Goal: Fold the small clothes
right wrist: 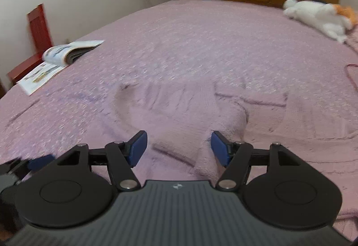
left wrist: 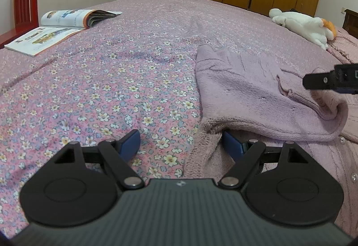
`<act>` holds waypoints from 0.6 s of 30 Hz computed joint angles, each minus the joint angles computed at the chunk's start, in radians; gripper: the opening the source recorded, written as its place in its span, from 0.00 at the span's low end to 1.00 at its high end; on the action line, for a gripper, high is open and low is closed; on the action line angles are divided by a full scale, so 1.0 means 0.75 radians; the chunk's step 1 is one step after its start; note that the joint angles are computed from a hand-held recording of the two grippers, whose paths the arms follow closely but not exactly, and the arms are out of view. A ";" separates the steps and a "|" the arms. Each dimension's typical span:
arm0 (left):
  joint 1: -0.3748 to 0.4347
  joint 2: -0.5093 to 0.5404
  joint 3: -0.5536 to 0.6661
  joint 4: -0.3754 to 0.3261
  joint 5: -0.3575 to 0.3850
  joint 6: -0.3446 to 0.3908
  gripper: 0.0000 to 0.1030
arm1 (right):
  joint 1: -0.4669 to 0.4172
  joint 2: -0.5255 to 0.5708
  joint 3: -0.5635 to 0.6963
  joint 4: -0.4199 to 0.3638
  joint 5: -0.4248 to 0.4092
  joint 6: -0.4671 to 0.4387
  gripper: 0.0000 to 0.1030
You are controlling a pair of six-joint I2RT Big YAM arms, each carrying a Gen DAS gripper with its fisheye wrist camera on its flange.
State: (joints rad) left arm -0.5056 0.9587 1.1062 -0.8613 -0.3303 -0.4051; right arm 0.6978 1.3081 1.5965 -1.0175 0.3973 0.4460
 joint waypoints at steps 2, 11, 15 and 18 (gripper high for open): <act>0.002 -0.001 -0.001 0.001 0.002 0.000 0.80 | 0.038 -0.004 -0.007 -0.009 0.134 -0.008 0.69; -0.007 0.003 0.001 -0.003 -0.012 0.002 0.80 | -0.022 -0.157 -0.132 0.151 0.044 0.161 0.70; -0.010 0.001 -0.001 -0.001 -0.015 0.001 0.80 | -0.001 -0.139 -0.108 0.142 0.098 0.074 0.70; -0.008 0.001 -0.001 0.000 -0.012 -0.001 0.80 | 0.026 -0.133 -0.118 0.198 0.095 0.015 0.71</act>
State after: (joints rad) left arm -0.5114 0.9598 1.1051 -0.8610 -0.3393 -0.4057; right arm 0.7172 1.2080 1.5083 -0.8691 0.4689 0.4571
